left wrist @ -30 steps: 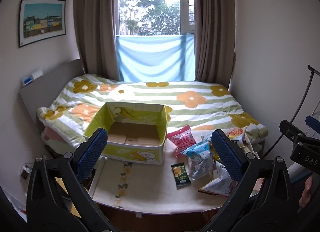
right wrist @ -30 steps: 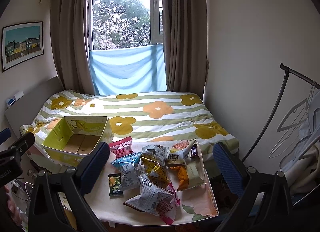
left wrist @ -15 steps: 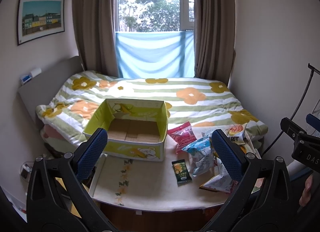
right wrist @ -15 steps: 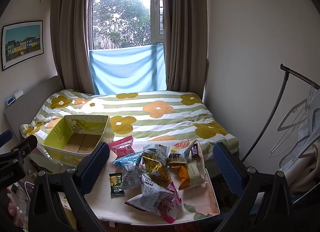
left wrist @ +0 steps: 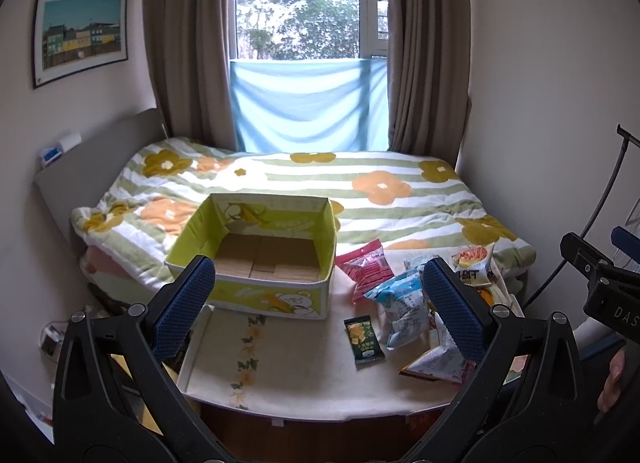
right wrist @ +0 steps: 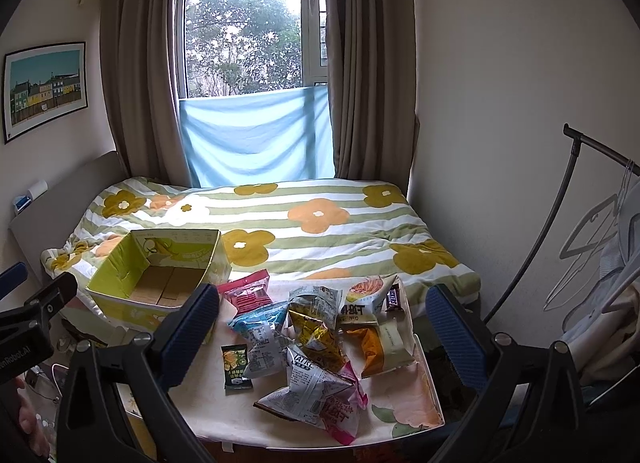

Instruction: Organize snacks

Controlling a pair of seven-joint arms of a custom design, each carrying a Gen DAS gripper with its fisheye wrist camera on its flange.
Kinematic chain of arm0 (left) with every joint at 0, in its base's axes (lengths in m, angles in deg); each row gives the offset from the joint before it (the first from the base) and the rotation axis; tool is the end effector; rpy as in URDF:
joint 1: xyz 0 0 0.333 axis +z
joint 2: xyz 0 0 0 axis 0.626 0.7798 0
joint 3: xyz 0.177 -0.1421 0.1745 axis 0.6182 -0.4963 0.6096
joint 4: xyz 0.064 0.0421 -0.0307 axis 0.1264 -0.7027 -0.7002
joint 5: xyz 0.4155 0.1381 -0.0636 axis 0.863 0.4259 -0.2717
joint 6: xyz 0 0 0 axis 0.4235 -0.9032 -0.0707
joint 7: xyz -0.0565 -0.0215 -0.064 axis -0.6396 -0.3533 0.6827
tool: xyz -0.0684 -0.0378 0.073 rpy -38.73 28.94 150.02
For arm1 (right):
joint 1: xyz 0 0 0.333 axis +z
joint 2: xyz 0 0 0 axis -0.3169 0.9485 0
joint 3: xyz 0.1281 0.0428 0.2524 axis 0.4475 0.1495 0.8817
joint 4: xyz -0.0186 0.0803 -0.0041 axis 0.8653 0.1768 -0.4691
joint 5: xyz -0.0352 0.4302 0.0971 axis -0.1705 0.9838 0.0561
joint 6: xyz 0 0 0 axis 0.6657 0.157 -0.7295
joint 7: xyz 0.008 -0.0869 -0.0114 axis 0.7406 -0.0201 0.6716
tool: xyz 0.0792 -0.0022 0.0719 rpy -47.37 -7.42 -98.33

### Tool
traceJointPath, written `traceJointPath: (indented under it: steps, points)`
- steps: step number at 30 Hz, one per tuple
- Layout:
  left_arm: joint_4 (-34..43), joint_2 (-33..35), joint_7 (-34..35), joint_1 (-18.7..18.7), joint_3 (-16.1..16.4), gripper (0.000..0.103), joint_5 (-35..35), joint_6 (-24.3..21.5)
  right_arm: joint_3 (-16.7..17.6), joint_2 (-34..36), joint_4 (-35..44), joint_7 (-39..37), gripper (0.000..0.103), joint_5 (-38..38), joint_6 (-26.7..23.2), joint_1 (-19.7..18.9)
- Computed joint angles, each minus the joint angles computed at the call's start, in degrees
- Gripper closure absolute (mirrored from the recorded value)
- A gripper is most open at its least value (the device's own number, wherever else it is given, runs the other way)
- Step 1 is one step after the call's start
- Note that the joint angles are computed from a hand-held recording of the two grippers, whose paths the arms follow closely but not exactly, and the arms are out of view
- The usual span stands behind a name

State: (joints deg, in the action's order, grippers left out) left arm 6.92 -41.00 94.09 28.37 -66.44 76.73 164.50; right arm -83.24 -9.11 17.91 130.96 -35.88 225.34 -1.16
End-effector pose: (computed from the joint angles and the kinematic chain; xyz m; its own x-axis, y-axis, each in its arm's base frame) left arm 0.6825 -0.1682 0.7177 0.1874 -0.9822 -0.0104 -0.5015 -0.0865 -0.8608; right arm 0.6979 0.2249 0.7188 0.0902 -0.9957 -0.0199 -0.5131 -0.0293 -0.8579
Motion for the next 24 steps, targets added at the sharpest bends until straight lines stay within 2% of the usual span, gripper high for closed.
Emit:
traceJointPath:
  steps: [24]
  points:
    - [0.29, 0.65, 0.96, 0.38, 0.05, 0.0, -1.72, 0.08, 0.14, 1.27, 1.77, -0.94, 0.0, 0.65, -1.35, 0.26]
